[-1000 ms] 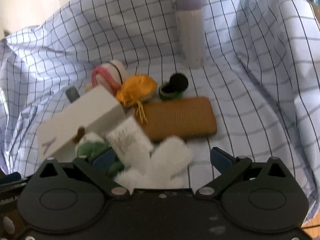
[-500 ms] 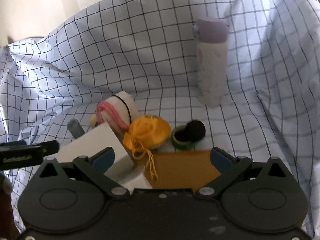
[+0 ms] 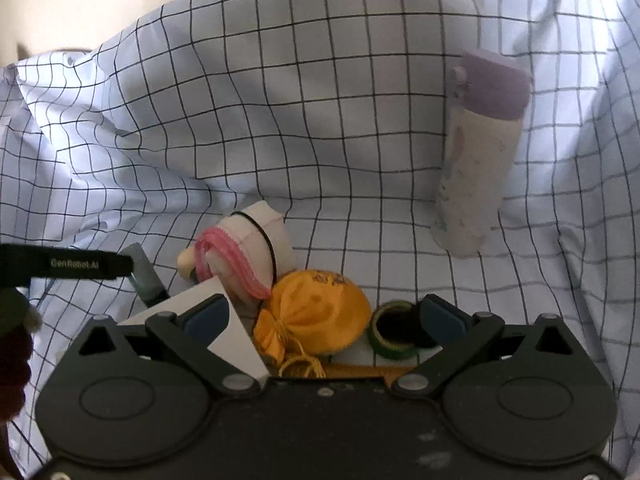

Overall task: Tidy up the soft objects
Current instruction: 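Grasp the pink-edged white cloth with right tool while left tool grasps the dark bottle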

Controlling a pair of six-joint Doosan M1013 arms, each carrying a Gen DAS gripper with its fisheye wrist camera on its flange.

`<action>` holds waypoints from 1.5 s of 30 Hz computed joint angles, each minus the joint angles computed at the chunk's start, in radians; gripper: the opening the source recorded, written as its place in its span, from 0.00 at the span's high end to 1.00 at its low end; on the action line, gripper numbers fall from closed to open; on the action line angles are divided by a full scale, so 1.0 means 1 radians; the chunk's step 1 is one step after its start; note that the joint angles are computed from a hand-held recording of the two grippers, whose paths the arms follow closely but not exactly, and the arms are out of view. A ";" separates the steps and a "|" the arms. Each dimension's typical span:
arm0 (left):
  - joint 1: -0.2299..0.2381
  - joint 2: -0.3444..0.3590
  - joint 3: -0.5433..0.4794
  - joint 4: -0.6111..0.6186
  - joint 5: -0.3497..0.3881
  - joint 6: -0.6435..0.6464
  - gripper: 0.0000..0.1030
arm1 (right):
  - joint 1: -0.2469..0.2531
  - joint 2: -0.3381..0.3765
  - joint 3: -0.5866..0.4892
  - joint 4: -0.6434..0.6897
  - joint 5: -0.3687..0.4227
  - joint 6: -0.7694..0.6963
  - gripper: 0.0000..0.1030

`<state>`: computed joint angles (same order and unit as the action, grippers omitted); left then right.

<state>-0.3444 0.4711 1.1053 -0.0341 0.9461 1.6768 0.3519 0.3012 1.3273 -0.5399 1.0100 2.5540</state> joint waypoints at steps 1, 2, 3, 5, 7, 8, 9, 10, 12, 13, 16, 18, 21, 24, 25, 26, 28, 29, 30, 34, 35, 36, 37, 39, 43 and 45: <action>0.001 0.007 -0.009 0.008 0.004 -0.010 0.10 | -0.003 0.006 -0.008 0.003 -0.004 -0.014 0.01; 0.003 0.013 -0.016 0.021 0.008 -0.023 0.10 | -0.005 0.012 -0.015 0.007 -0.007 -0.026 0.01; 0.004 0.020 -0.025 0.034 0.013 -0.033 0.10 | -0.007 0.018 -0.022 0.012 -0.011 -0.040 0.01; 0.006 0.025 -0.027 0.048 0.011 -0.039 0.10 | -0.011 0.030 -0.034 0.019 -0.023 -0.068 0.01; 0.010 0.025 -0.025 0.044 0.006 -0.028 0.10 | -0.014 0.046 -0.050 0.026 -0.037 -0.106 0.01; 0.013 0.024 -0.021 0.037 0.002 -0.017 0.10 | -0.015 0.053 -0.059 0.033 -0.042 -0.126 0.01; 0.015 0.022 -0.017 0.027 -0.002 -0.003 0.10 | -0.016 0.061 -0.068 0.039 -0.045 -0.146 0.01; 0.017 0.020 -0.013 0.020 -0.006 0.007 0.10 | -0.018 0.069 -0.075 0.049 -0.052 -0.167 0.01; 0.021 0.013 -0.002 0.003 -0.017 0.034 0.10 | -0.023 0.085 -0.088 0.068 -0.065 -0.210 0.01; 0.024 0.010 0.004 -0.007 -0.023 0.050 0.10 | -0.026 0.094 -0.095 0.080 -0.072 -0.239 0.01; 0.033 0.010 0.008 -0.041 -0.032 0.098 0.10 | -0.029 0.123 -0.119 0.081 -0.066 -0.279 0.01; 0.039 0.009 0.012 -0.061 -0.037 0.126 0.10 | -0.037 0.139 -0.133 0.096 -0.063 -0.301 0.01; 0.049 0.006 0.021 -0.099 -0.050 0.171 0.10 | -0.055 0.158 -0.148 0.148 -0.065 -0.335 0.01; 0.059 0.002 0.030 -0.140 -0.059 0.234 0.10 | -0.068 0.175 -0.164 0.180 -0.071 -0.351 0.02; 0.061 -0.001 0.038 -0.152 -0.067 0.256 0.10 | -0.073 0.179 -0.168 0.194 -0.077 -0.357 0.06; 0.063 -0.004 0.045 -0.163 -0.074 0.282 0.10 | -0.077 0.180 -0.169 0.208 -0.083 -0.361 0.08; 0.065 -0.012 0.060 -0.186 -0.089 0.337 0.10 | -0.087 0.181 -0.172 0.260 -0.092 -0.376 0.22; 0.066 -0.016 0.068 -0.200 -0.097 0.369 0.10 | -0.092 0.183 -0.176 0.289 -0.091 -0.385 0.22; 0.067 -0.019 0.075 -0.215 -0.104 0.400 0.10 | -0.093 0.185 -0.179 0.294 -0.088 -0.379 0.22; 0.067 -0.016 0.080 -0.255 -0.092 0.481 0.10 | -0.094 0.185 -0.181 0.294 -0.096 -0.360 0.23; 0.067 -0.013 0.077 -0.262 -0.084 0.496 0.10 | -0.095 0.185 -0.182 0.298 -0.095 -0.355 0.23; 0.068 -0.010 0.075 -0.275 -0.074 0.518 0.10 | -0.097 0.185 -0.182 0.304 -0.094 -0.353 0.23; 0.069 -0.009 0.074 -0.285 -0.068 0.536 0.10 | -0.099 0.183 -0.181 0.307 -0.094 -0.347 0.23; 0.072 -0.005 0.072 -0.309 -0.059 0.574 0.10 | -0.099 0.180 -0.179 0.297 -0.094 -0.336 0.23; 0.084 0.013 0.039 -0.343 -0.004 0.608 0.10 | -0.100 0.171 -0.175 0.289 -0.093 -0.326 0.23; 0.093 0.029 0.012 -0.364 0.042 0.621 0.10 | -0.102 0.167 -0.173 0.294 -0.097 -0.327 0.23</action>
